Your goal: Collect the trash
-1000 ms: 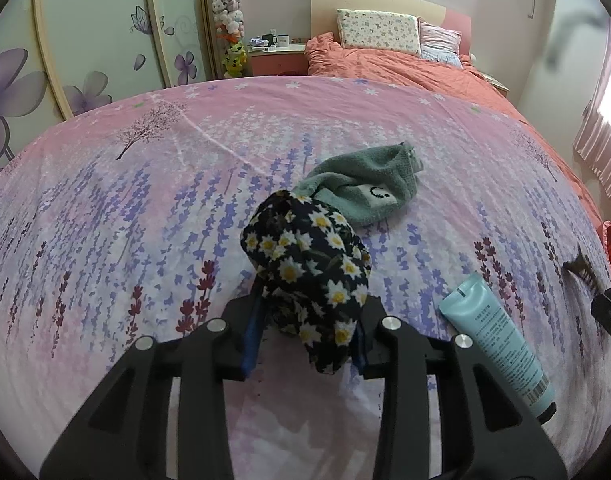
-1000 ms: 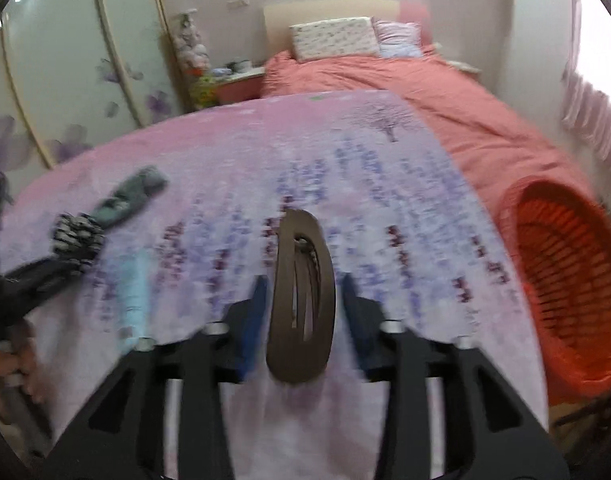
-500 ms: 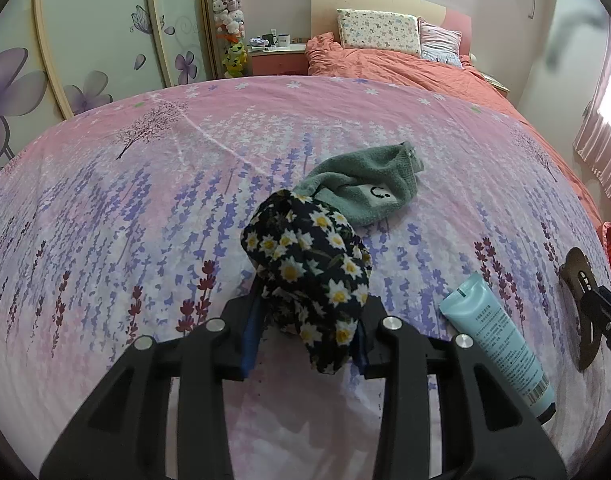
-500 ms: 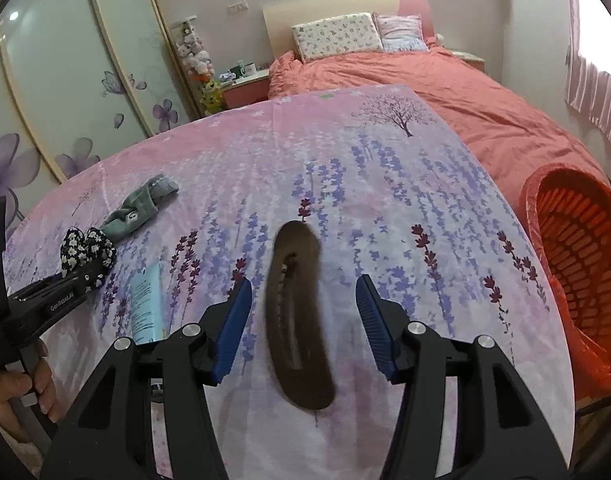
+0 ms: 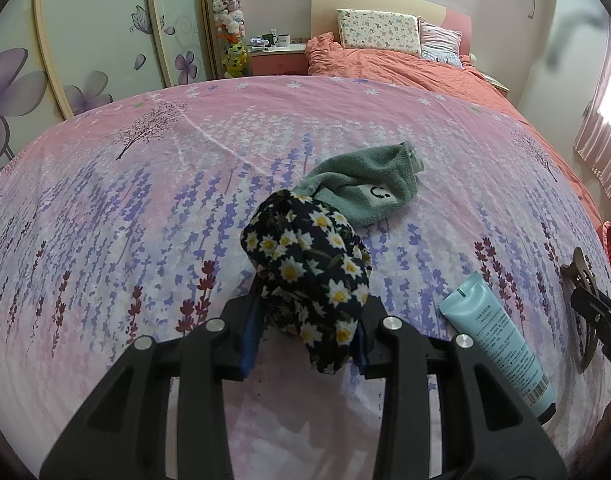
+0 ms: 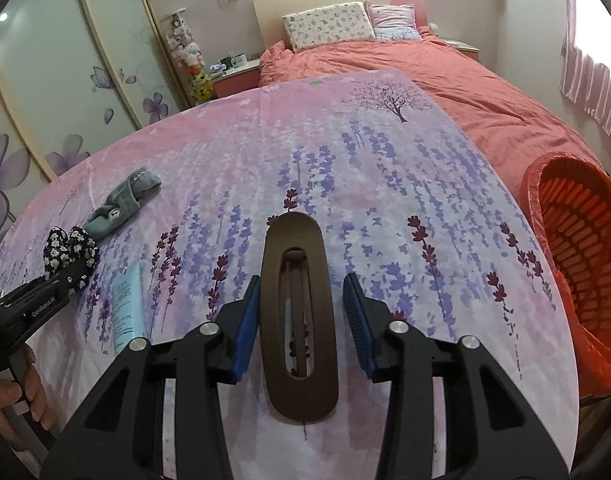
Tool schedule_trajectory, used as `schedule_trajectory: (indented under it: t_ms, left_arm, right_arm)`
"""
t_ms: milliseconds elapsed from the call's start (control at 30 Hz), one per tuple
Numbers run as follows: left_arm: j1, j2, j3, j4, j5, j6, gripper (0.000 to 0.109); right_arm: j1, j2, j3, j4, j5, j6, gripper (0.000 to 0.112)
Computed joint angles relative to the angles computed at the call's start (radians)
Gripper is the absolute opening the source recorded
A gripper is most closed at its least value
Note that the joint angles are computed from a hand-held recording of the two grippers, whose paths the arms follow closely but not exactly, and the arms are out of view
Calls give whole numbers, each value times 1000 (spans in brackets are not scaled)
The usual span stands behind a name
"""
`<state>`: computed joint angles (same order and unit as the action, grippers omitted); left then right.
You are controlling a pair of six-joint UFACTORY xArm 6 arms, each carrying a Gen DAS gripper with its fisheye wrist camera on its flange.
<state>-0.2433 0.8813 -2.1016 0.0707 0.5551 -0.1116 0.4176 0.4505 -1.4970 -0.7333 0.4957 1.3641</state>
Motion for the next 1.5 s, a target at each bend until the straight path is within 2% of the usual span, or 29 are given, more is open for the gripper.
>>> schedule_trajectory:
  t_ms: [233,367,700,833,900,933,967,1300,1500]
  left_arm:
    - [0,0,0,-2,0,1,37]
    - [2,-10,18,-101,-12,88,50]
    - [4,-15,28,-100,-17,104,50]
    - [0,-1,3,-75,-6,82,46]
    - [-3,10,-16,-59,-4,64,32]
    - [-3,18,-29,-61,-2,69,21]
    - [-3,23,-39,-80,3,87,18]
    - [-17,-143,184,-108,-148,124,17]
    - [-65,-246,298,-228,-208,240,17]
  right_arm:
    - [3,12,-20,14,26,-28,33]
    - [-1,6,-8,14,10,-22,33]
    - [-15,-9,27,10,-46,4,33]
    - [-16,-10,28,10,-43,-1,33]
    - [-12,-9,21,8,-22,-10,33]
    - [-9,-8,17,4,-10,-13,33]
    - [-7,-6,12,1,-3,-14,33]
    - [8,-118,118,-200,8,117,33]
    - [9,-252,225,-326,39,238,33]
